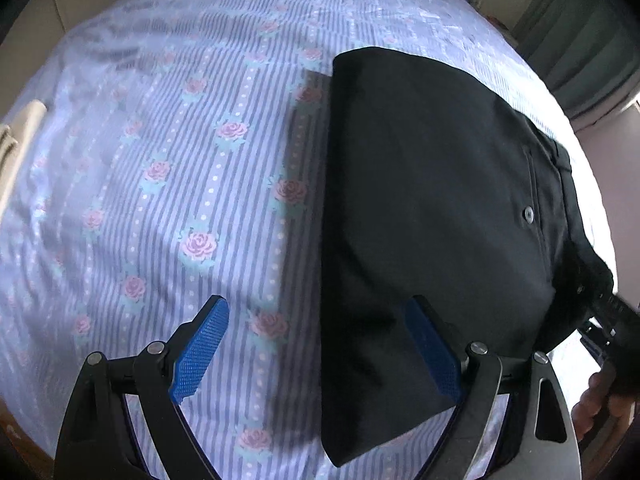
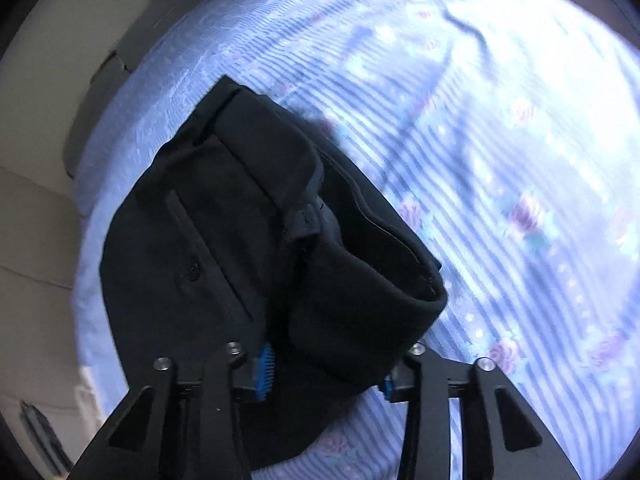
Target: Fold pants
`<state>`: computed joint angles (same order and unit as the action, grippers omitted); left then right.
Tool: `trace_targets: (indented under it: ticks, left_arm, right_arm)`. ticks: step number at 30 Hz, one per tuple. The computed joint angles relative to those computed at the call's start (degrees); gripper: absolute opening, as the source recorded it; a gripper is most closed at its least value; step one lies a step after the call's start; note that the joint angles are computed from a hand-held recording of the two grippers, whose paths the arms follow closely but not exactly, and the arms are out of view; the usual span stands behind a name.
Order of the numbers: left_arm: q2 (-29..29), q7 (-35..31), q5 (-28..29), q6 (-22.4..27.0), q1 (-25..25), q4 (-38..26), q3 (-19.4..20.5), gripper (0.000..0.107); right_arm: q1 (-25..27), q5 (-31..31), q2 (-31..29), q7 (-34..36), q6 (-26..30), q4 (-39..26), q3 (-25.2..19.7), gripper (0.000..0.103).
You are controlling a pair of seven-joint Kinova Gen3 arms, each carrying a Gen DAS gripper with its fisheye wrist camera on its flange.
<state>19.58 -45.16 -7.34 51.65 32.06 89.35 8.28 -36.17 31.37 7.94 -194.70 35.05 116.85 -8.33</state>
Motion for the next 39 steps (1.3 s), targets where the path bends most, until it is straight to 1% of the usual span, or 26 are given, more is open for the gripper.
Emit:
trace_targets:
  ticks: [1,2,3,6,7,9,10,11,12,13,14,15,17,19,20,21,22,23,24,28,29,31,35,36,38,39]
  left_arm:
    - [-0.22,-2.29,2.33,-1.43,-2.59,0.77,1.21,0.091]
    - [-0.29,-4.62,4.39,-2.41,-5.16,1.29,2.68,0.091]
    - [-0.13,-6.95,6.4,-3.44,-7.81,1.63,4.14,0.091]
    - [0.58,-13.94,10.38,-6.78,-15.78,2.53,10.33,0.09]
    - [1.48,-16.28,11.25,-7.35,-18.4,2.04,12.98,0.088]
    - [3.92,-20.94,11.27,-6.97,-23.18,0.08,18.29,0.085]
    - [5.15,-23.27,11.22,-6.94,-24.68,-1.03,19.88,0.083]
    - [6.15,-25.6,11.58,-6.95,-25.4,-2.04,20.41,0.083]
    - [7.16,-27.92,12.34,-6.9,-25.38,-3.19,19.88,0.08]
    - [7.98,-30.25,13.97,-6.49,-24.73,-4.34,18.41,0.077]
    - [9.65,-32.58,15.3,-5.24,-24.75,-6.42,17.99,0.072]
    - [10.9,-34.91,17.0,-3.88,-24.31,-8.25,16.89,0.07]
    - [12.53,-39.43,21.37,-2.13,-22.54,-10.79,13.27,0.068]
    - [14.14,-44.09,25.92,-1.1,-20.84,-13.25,9.5,0.059]
    - [14.46,-46.31,28.16,-0.83,-20.07,-13.76,7.67,0.057]
    - [14.68,-48.03,29.84,-0.95,-19.84,-13.82,6.91,0.053]
    - [15.48,-48.97,30.59,-0.71,-19.88,-14.75,6.88,0.052]
    - [16.2,-49.31,30.77,-0.42,-19.79,-15.67,6.88,0.052]
    - [17.13,-49.83,31.31,0.04,-19.88,-16.81,6.99,0.052]
    - [19.93,-49.68,32.57,1.66,-19.31,-20.63,6.68,0.052]
    - [20.36,-48.97,32.55,2.3,-18.95,-21.56,6.39,0.053]
    - [21.36,-46.42,32.38,3.7,-17.92,-23.81,5.66,0.06]
    - [22.66,-41.64,29.41,5.95,-15.04,-27.95,3.97,0.06]
    - [22.34,-40.72,28.64,6.62,-14.85,-28.04,4.02,0.059]
    - [21.06,-39.65,28.31,6.24,-14.3,-27.19,3.48,0.054]
    - [20.07,-39.72,28.4,5.65,-14.46,-26.18,3.56,0.045]
  right_arm:
    - [-1.6,0.11,0.62,0.85,2.33,-1.37,0.58,0.035]
    - [-2.14,0.5,1.2,0.78,4.19,-2.4,0.33,0.035]
    - [-2.21,0.83,1.39,-0.23,5.12,-2.37,-0.73,0.035]
    - [-2.63,0.47,2.15,-0.17,6.11,-2.96,-0.69,0.035]
    - [-2.93,0.42,2.64,0.25,7.02,-3.58,-0.74,0.035]
    - [-3.54,-0.31,3.88,1.34,9.73,-5.82,-0.76,0.035]
    - [-3.67,-1.0,4.38,2.01,10.97,-6.88,-0.68,0.035]
    - [-3.63,-1.74,4.62,2.51,11.82,-7.61,-0.49,0.035]
    - [-3.46,-2.34,5.06,3.22,12.54,-8.56,-0.26,0.035]
    - [-3.72,-2.68,5.51,3.28,13.43,-9.36,-0.1,0.035]
    - [-4.16,-2.93,6.3,3.0,14.58,-10.68,0.09,0.035]
    - [-4.62,-3.06,6.59,2.59,15.68,-11.31,0.34,0.035]
    - [-5.19,-3.55,7.29,1.99,17.8,-12.72,0.69,0.036]
    - [-5.37,-3.98,7.79,1.6,19.08,-13.76,1.0,0.036]
    - [-5.41,-4.11,8.13,1.41,19.4,-14.22,1.16,0.036]
    - [-5.48,-4.21,8.38,1.08,19.59,-14.5,1.33,0.036]
    - [-5.53,-4.22,8.46,0.8,19.54,-14.47,1.46,0.036]
    - [-5.85,-4.09,8.4,0.2,18.74,-14.04,1.98,0.036]
    - [-5.77,-3.91,7.45,-0.79,18.45,-12.55,1.44,0.036]
    - [-5.29,-3.42,7.0,-1.01,16.59,-11.12,1.4,0.037]
    - [-4.98,-3.45,6.92,-0.91,15.97,-10.77,1.42,0.038]
    - [-3.91,-3.88,6.72,-0.52,13.83,-9.8,1.62,0.04]
    - [-1.96,-4.24,5.43,-1.43,6.95,-6.4,2.37,0.048]
    - [-1.47,-4.39,5.04,-1.38,5.54,-5.53,2.52,0.049]
    - [-0.4,-5.1,4.46,-0.11,3.9,-4.59,2.53,0.048]
    - [-0.19,-5.4,4.37,0.63,4.05,-4.77,2.43,0.047]
